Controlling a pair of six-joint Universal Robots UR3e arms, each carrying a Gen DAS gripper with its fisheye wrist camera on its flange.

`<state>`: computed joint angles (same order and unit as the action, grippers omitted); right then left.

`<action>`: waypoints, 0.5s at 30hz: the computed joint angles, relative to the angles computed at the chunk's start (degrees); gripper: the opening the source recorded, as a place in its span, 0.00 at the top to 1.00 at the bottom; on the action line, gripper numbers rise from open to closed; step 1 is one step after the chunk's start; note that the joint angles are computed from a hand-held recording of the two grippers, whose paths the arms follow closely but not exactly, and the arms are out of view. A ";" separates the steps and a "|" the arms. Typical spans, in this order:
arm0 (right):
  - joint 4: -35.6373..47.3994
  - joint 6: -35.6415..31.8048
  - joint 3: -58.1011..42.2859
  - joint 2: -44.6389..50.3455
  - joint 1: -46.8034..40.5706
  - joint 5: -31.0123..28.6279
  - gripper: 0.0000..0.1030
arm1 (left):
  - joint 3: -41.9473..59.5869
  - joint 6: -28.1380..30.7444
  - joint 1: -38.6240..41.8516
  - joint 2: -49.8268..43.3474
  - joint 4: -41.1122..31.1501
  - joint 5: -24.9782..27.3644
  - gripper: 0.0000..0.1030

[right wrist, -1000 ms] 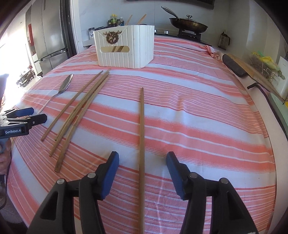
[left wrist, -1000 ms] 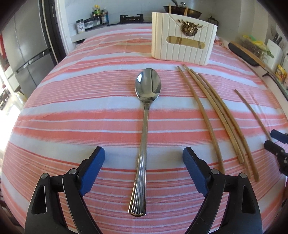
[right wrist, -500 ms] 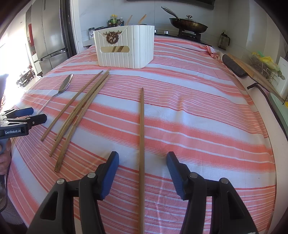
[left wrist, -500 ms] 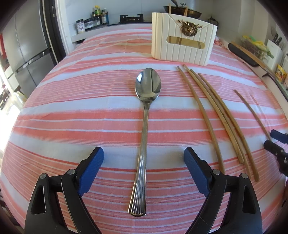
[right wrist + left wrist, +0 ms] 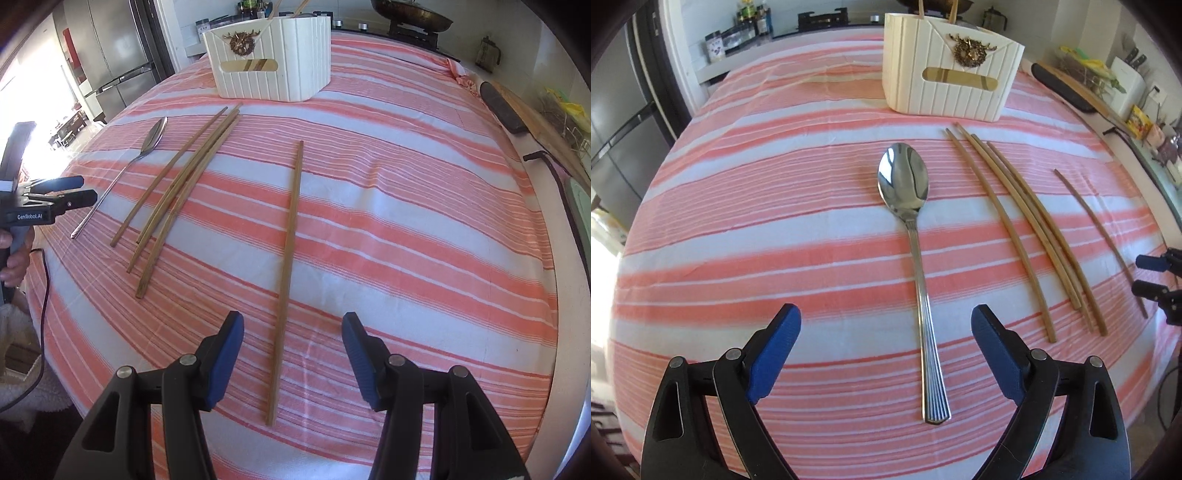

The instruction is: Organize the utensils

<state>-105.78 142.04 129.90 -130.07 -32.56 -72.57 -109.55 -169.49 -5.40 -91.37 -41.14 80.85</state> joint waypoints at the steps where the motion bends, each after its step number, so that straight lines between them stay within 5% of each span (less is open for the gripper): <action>1: -1.18 0.87 -1.03 2.65 1.03 -0.58 0.45 | 2.51 0.68 -0.16 -1.77 -1.33 -0.13 0.09; 15: -21.43 14.26 -21.17 40.32 17.57 -8.39 0.47 | 33.29 -4.69 -7.86 -27.34 -8.31 8.53 0.14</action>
<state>-127.21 156.30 108.73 -89.75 -14.99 -80.96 -76.26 -174.18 -13.26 -118.71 -49.44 89.38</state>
